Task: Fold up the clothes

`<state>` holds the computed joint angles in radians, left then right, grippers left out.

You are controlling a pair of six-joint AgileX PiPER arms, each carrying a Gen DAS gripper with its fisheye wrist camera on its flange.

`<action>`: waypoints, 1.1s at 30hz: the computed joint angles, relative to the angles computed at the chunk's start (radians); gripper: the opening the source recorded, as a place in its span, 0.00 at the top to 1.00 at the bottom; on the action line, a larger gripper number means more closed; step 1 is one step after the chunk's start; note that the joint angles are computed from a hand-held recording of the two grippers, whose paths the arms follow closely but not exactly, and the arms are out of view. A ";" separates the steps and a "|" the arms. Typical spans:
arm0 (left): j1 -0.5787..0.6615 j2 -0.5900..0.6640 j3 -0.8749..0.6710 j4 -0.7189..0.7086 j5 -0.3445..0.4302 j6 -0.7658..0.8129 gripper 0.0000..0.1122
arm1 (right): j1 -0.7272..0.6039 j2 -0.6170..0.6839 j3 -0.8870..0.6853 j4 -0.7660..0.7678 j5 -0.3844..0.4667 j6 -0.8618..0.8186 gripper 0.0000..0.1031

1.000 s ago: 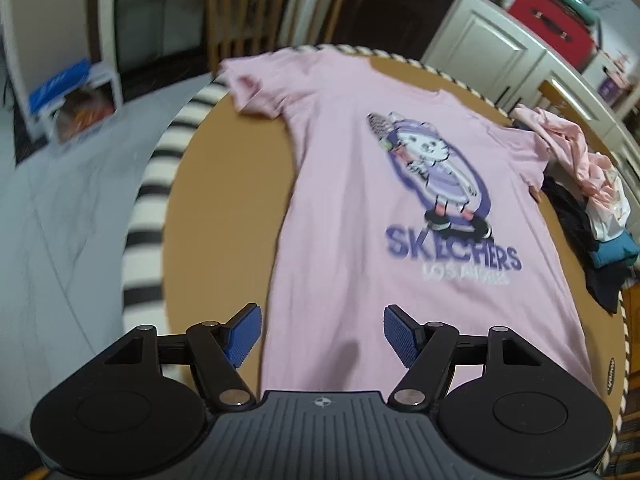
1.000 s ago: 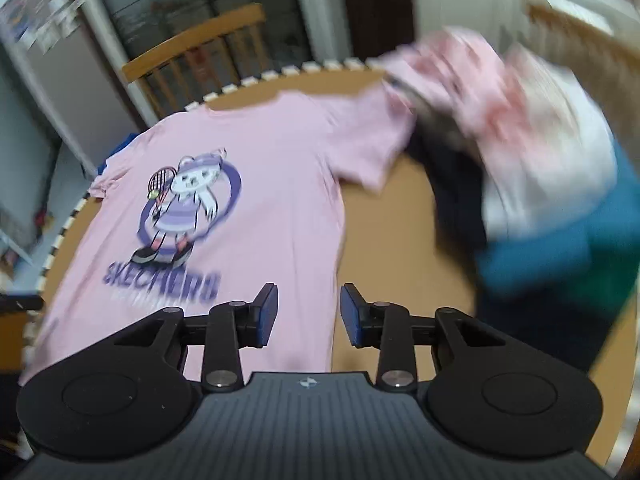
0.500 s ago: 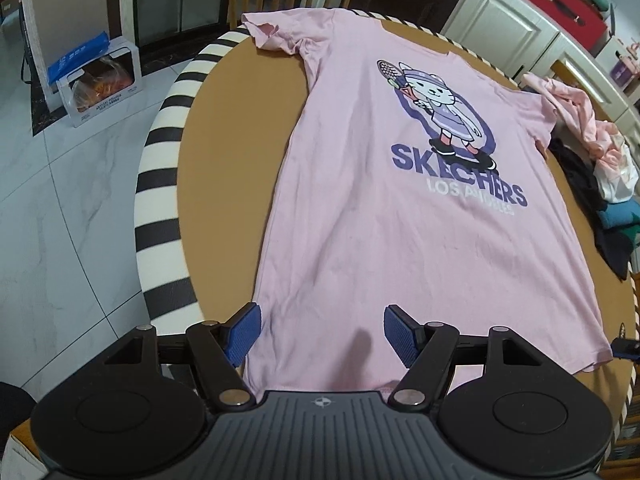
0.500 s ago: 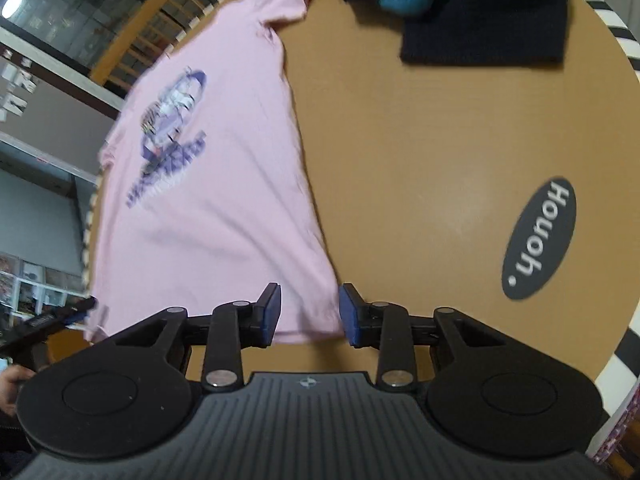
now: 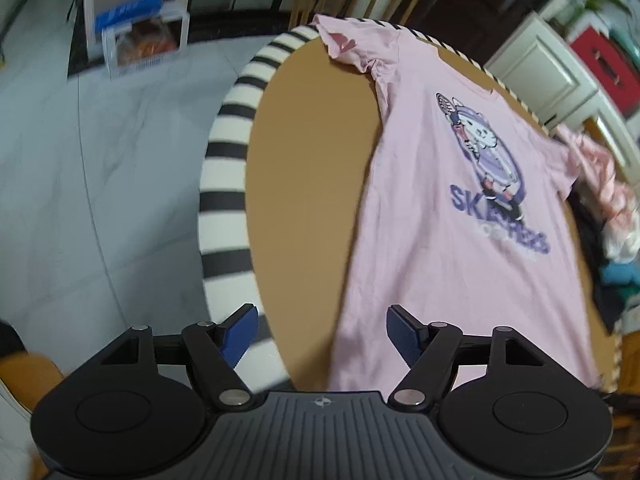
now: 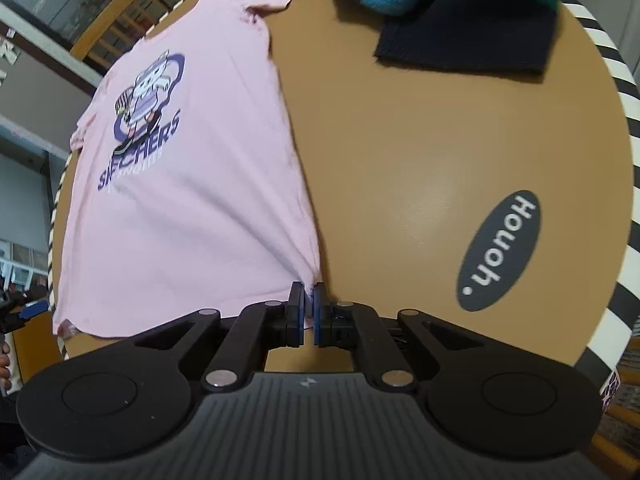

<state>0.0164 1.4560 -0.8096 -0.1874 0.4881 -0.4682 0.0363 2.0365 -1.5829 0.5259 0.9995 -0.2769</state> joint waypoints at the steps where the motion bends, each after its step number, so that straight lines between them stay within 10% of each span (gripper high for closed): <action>1: 0.006 -0.003 0.004 -0.057 0.006 0.052 0.38 | 0.001 0.002 0.002 0.006 0.002 -0.001 0.96; 9: -0.052 0.015 0.013 -0.139 0.045 0.133 0.62 | -0.008 0.011 0.005 0.035 0.015 -0.003 0.94; 13: -0.120 0.038 -0.025 0.021 0.089 -0.001 0.92 | -0.002 0.003 0.012 0.023 0.009 -0.016 0.94; 22: -0.329 0.104 -0.155 0.456 0.268 -0.349 0.91 | 0.071 -0.047 0.028 -0.195 -0.059 -0.001 0.96; 33: -0.415 0.137 -0.162 0.612 0.291 -0.449 0.85 | 0.098 -0.094 0.073 -0.278 -0.122 0.009 0.96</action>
<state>-0.3989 1.5932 -0.9713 0.4244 0.7794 -0.9176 0.1341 1.9423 -1.5095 0.2478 0.8774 -0.2682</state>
